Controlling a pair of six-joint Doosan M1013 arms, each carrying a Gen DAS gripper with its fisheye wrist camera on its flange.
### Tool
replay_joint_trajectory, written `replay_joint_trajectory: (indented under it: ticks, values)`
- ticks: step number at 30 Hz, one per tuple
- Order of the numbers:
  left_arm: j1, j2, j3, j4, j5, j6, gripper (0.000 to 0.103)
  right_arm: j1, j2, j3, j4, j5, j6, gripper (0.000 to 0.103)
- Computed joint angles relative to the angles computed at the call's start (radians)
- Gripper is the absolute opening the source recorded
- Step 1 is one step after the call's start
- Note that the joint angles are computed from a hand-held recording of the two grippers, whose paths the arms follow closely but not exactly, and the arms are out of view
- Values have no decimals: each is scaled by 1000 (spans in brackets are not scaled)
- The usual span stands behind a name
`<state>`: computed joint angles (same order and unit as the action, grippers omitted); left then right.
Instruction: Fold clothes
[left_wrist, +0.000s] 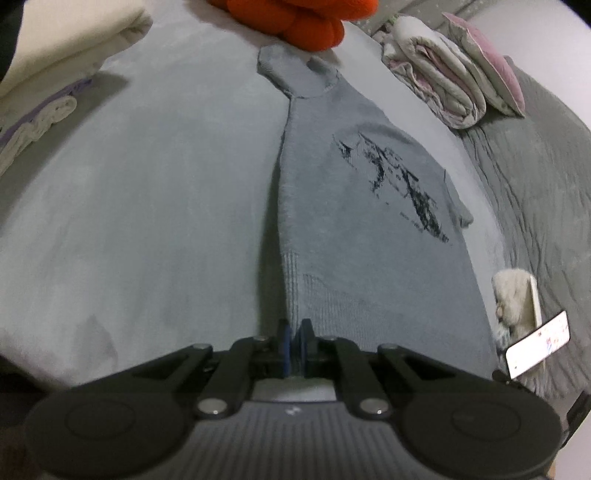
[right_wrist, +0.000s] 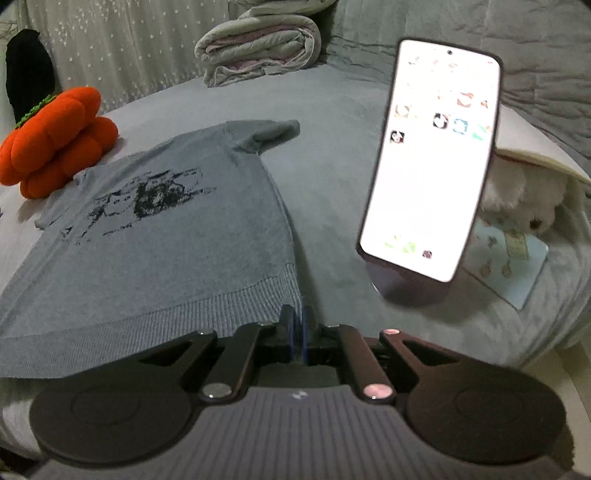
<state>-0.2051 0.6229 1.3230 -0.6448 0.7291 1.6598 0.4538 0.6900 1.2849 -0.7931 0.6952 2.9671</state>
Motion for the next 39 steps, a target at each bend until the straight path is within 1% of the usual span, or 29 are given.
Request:
replay_joint_trajectory:
  ticks: [6,10,13,15,16,17,19,22,24,26,31,33,35,39]
  values:
    - [2,25,6,26,4,-28,5,-9,20,-10,84,8,-70,4]
    - [3,29,0,15,2,-14,6,-7,41,-37,78,36,-92,5]
    - [6,29,0,-8,3,19,8,-5,46,-43,68,42,-91,6]
    - [4,26,3,-17,-1,44,13,-4,42,-39,62,36,-80,8]
    - [4,25,2,-22,2,56,18,-4,40,-36,59,32,-74,14]
    - [4,25,-1,-22,4,59,26,-3,38,-34,56,29,-68,16]
    - [2,16,8,-18,-11,69,34,0,33,-31,41,32,-60,17]
    - [-7,6,8,31,-43,54,44,3,26,-28,20,33,-49,20]
    - [-9,2,7,46,-53,52,47,4,21,-25,9,25,-40,23]
    - [-9,3,-2,40,-52,57,56,5,19,-26,3,16,-38,28]
    - [-16,5,-15,26,-66,73,58,7,16,-34,-7,4,-49,29]
    - [-22,8,-26,39,-75,61,59,5,18,-44,-3,-6,-65,31]
    - [-29,12,-37,61,-87,43,59,5,23,-58,-6,-16,-80,37]
    - [-42,20,-56,78,-119,36,59,3,40,-98,-7,-44,-129,38]
